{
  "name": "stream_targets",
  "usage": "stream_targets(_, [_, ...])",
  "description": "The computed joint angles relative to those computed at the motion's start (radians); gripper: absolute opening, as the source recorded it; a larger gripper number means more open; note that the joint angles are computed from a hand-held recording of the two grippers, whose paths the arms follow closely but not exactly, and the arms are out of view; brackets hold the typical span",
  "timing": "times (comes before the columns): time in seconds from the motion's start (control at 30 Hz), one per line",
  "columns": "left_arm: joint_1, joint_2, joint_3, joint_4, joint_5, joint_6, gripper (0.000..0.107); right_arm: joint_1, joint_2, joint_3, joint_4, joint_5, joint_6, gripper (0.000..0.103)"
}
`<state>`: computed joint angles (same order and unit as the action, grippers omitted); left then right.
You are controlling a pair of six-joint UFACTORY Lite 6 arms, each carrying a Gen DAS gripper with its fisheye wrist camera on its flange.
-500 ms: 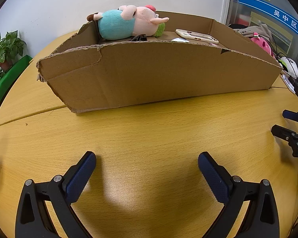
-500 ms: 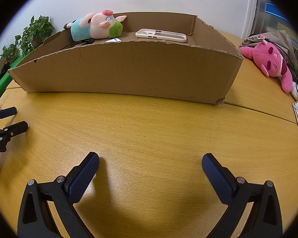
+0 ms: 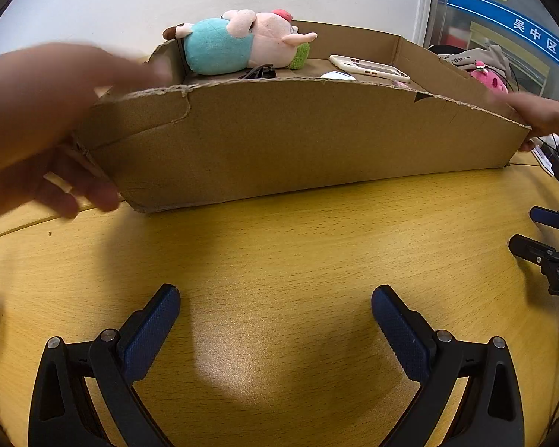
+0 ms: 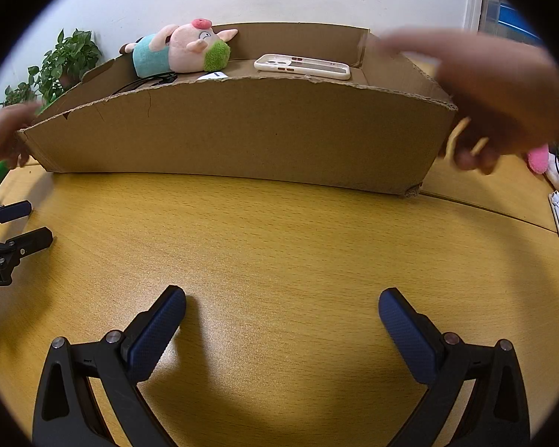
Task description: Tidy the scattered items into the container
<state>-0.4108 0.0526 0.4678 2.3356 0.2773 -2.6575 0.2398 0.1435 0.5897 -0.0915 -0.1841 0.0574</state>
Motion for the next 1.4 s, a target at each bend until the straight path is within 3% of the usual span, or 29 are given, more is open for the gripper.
stream_targets(1.4, [0.021,-0.004,-0.013,0.079,-0.003,-0.056,0.103,0.007,0.001,-0.022,0.033,-0.024,-0.026,0.103])
